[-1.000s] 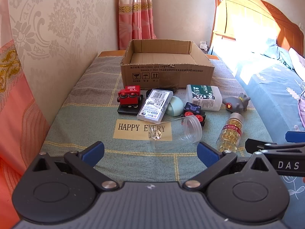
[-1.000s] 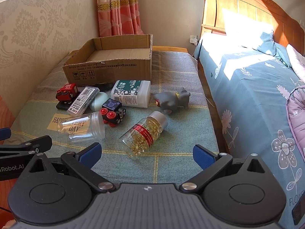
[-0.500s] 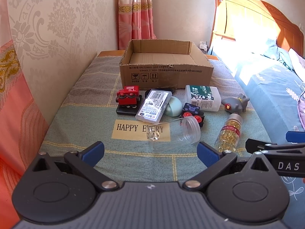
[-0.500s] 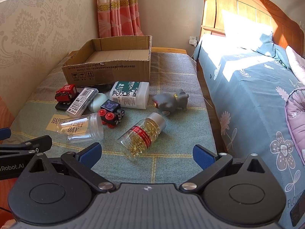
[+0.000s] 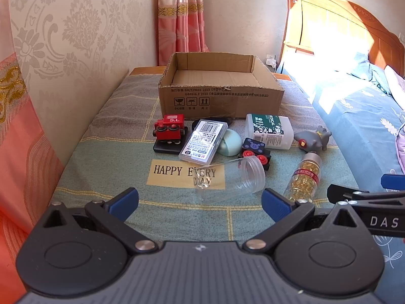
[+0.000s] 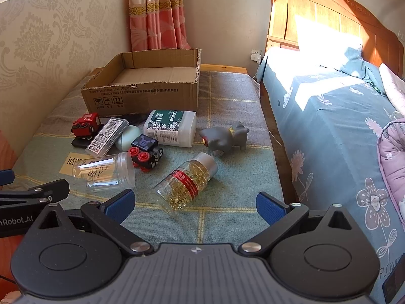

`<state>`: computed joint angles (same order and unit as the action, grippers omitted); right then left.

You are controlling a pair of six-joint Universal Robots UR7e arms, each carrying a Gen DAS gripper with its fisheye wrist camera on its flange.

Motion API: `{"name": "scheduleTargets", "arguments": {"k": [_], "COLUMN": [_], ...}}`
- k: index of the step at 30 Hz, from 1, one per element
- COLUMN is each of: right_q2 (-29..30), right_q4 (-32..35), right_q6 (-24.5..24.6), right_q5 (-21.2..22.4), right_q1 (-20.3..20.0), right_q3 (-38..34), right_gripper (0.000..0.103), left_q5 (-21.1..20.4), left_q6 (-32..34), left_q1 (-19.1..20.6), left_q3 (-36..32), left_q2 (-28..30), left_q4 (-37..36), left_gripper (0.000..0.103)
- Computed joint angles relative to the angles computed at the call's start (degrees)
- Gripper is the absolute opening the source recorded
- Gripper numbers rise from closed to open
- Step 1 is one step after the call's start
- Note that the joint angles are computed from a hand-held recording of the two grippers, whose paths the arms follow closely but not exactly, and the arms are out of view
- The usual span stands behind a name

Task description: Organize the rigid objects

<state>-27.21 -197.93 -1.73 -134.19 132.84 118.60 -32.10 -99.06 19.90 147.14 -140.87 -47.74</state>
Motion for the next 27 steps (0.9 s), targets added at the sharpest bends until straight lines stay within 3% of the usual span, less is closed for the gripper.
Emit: {"name": "scheduleTargets", "arguments": {"k": [15,27], "right_q2": [0.36,0.86], "right_q4": [-0.86,-3.81], "right_q6": [-0.76,-4.59], "right_q5": [0.18,1.54], "right_q1": [-0.52,-1.22], "right_q3": [-0.09,0.33], "right_gripper": [0.103,0.103], "left_q5": [0.75,6.47], "left_q6": [1.45,13.33], "left_q1": [1.10,6.97], "left_q3": [0.32,1.82], "left_q2": [-0.39,-0.09], "left_q4": [-1.50,-13.43], "left_gripper": [0.103,0.103]}}
